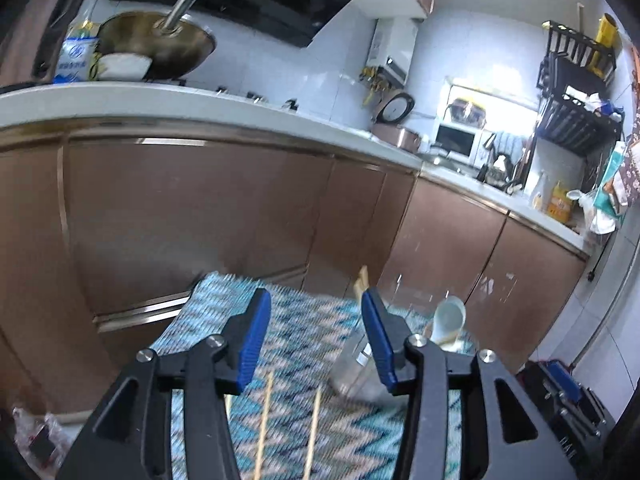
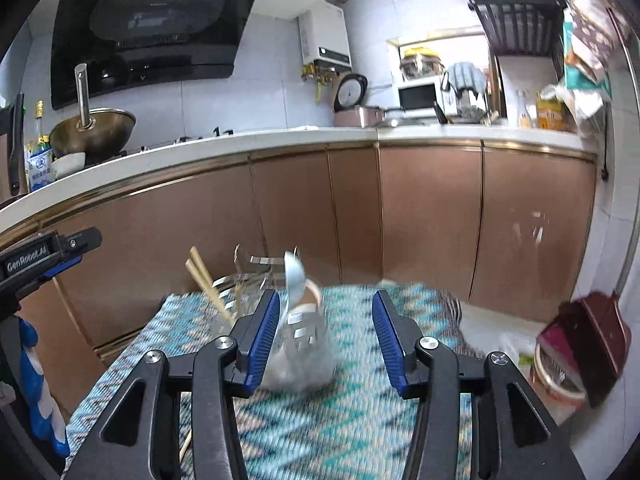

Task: Organize utensils
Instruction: 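Open the left tool over the holder while the right tool releases the spoon, then withdraw both tools back toward the remaining chopsticks on the cloth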

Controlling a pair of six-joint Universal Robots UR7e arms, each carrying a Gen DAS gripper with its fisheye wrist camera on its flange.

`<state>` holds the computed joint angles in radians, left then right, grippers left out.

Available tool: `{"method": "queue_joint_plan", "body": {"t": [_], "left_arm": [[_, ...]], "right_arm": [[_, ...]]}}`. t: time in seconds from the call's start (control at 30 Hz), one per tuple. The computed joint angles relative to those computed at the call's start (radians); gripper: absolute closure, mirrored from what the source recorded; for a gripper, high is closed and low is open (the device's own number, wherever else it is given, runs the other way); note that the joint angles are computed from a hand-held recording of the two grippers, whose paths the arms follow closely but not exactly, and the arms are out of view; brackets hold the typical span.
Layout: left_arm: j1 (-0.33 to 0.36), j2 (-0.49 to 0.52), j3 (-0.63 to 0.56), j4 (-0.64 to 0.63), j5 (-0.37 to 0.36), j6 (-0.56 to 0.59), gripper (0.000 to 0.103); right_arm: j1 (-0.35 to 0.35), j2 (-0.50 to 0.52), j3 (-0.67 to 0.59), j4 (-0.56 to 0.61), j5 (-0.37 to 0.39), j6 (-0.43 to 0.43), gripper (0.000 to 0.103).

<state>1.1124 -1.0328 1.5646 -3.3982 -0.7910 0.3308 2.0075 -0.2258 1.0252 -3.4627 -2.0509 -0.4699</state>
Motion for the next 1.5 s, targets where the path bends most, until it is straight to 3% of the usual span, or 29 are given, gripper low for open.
{"method": "queue_joint_plan", "body": {"t": [0.13,0.4,0.7,0.87,1.0,1.2,1.5], "left_arm": [[-0.006,-0.089,0.111,0.029,0.044,-0.08,0.058],[-0.052,-0.226,0.273,-0.037,0.169,-0.097,0.058],[-0.093,-0.335,0.372,-0.071,0.258,-0.093,0.058],[-0.106,-0.383,0.412,-0.028,0.279,-0.124,0.058],[-0.109,-0.413,0.433,0.021,0.281,-0.151,0.058],[-0.071,-0.442,0.421,0.208,0.239,-0.279,0.058],[0.029,-0.404,0.32,0.455,0.121,-0.369,0.058]], "right_arm": [[0.015,-0.043,0.101,-0.035,-0.015,0.028,0.054],[0.049,-0.101,0.231,-0.085,-0.006,0.058,0.048],[0.077,-0.161,0.358,-0.165,0.024,0.064,0.048],[0.082,-0.178,0.399,-0.186,0.042,0.074,0.048],[0.084,-0.189,0.418,-0.189,0.058,0.076,0.048],[0.079,-0.189,0.419,-0.155,0.078,0.079,0.048],[0.064,-0.145,0.336,0.013,0.082,0.084,0.05]]}}
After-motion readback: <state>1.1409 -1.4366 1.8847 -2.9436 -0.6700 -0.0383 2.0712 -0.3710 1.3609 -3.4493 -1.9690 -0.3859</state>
